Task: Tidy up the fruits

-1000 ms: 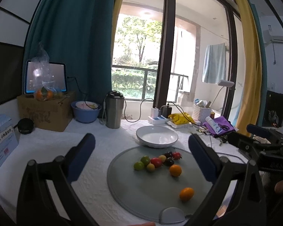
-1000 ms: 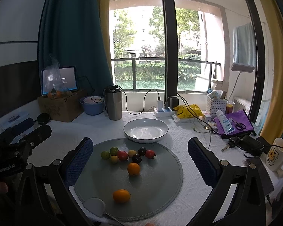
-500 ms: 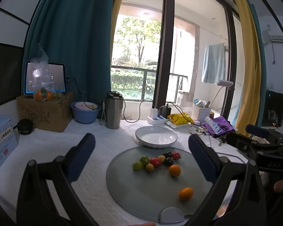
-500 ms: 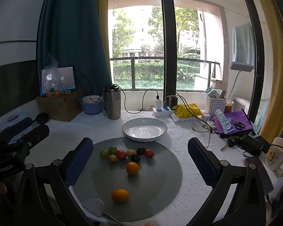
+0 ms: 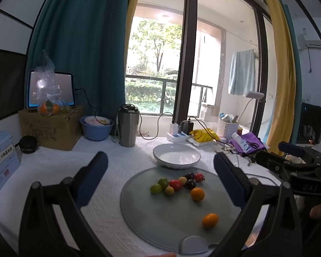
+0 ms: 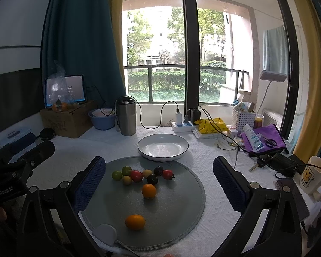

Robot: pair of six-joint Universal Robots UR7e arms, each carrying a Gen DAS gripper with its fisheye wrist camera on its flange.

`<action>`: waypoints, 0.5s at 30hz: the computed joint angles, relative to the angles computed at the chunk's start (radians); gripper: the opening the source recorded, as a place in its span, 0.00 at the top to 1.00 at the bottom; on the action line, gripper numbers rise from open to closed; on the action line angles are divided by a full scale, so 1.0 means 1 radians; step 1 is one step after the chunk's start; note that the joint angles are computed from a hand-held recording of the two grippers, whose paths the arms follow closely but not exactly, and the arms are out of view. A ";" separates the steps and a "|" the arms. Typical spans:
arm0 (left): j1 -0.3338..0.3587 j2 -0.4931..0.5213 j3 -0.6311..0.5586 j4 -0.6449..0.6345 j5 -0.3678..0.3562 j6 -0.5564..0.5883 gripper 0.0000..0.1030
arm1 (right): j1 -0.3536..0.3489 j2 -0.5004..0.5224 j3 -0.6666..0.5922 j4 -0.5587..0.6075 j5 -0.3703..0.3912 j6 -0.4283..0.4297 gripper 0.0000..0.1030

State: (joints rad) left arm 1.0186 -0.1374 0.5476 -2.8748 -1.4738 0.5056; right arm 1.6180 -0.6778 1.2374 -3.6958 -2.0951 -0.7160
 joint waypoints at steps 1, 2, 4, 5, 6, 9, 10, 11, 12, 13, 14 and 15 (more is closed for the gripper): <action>0.000 0.000 0.000 0.000 0.000 0.000 0.03 | 0.000 0.000 -0.001 -0.001 0.000 -0.001 0.00; 0.000 0.000 0.000 0.000 0.000 0.000 0.03 | 0.000 0.000 0.000 0.000 0.000 0.000 0.00; 0.000 -0.001 0.001 0.000 0.000 0.000 0.03 | 0.000 0.000 0.000 -0.001 0.000 -0.001 0.00; 0.000 -0.001 0.003 -0.001 -0.001 0.000 0.03 | -0.001 -0.001 0.001 0.000 0.000 0.000 0.00; 0.000 -0.002 0.004 -0.001 0.000 0.001 0.03 | -0.001 -0.001 0.001 -0.001 0.000 -0.001 0.00; 0.000 -0.005 0.010 -0.004 -0.002 0.003 0.03 | -0.002 -0.002 0.003 0.000 0.001 0.000 0.00; -0.001 -0.005 0.010 -0.003 -0.002 0.003 0.03 | -0.002 -0.003 0.004 0.000 0.002 0.000 0.00; -0.001 -0.004 0.009 -0.002 -0.002 0.002 0.03 | -0.003 -0.005 0.007 0.001 0.002 0.001 0.00; -0.002 -0.003 0.007 0.000 -0.001 0.002 0.03 | -0.003 -0.006 0.007 0.001 0.002 0.002 0.00; -0.002 -0.002 0.003 0.003 -0.001 0.001 0.03 | -0.004 -0.007 0.008 0.002 0.002 0.002 0.00; -0.002 -0.001 0.001 0.007 -0.001 0.002 0.03 | -0.004 -0.005 0.005 0.004 0.000 0.003 0.00; -0.003 0.002 -0.003 0.011 0.000 0.002 0.03 | -0.004 -0.006 0.006 0.005 0.000 0.004 0.00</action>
State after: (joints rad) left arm 1.0153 -0.1358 0.5441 -2.8634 -1.4740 0.5080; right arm 1.6139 -0.6836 1.2430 -3.6910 -2.0953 -0.7122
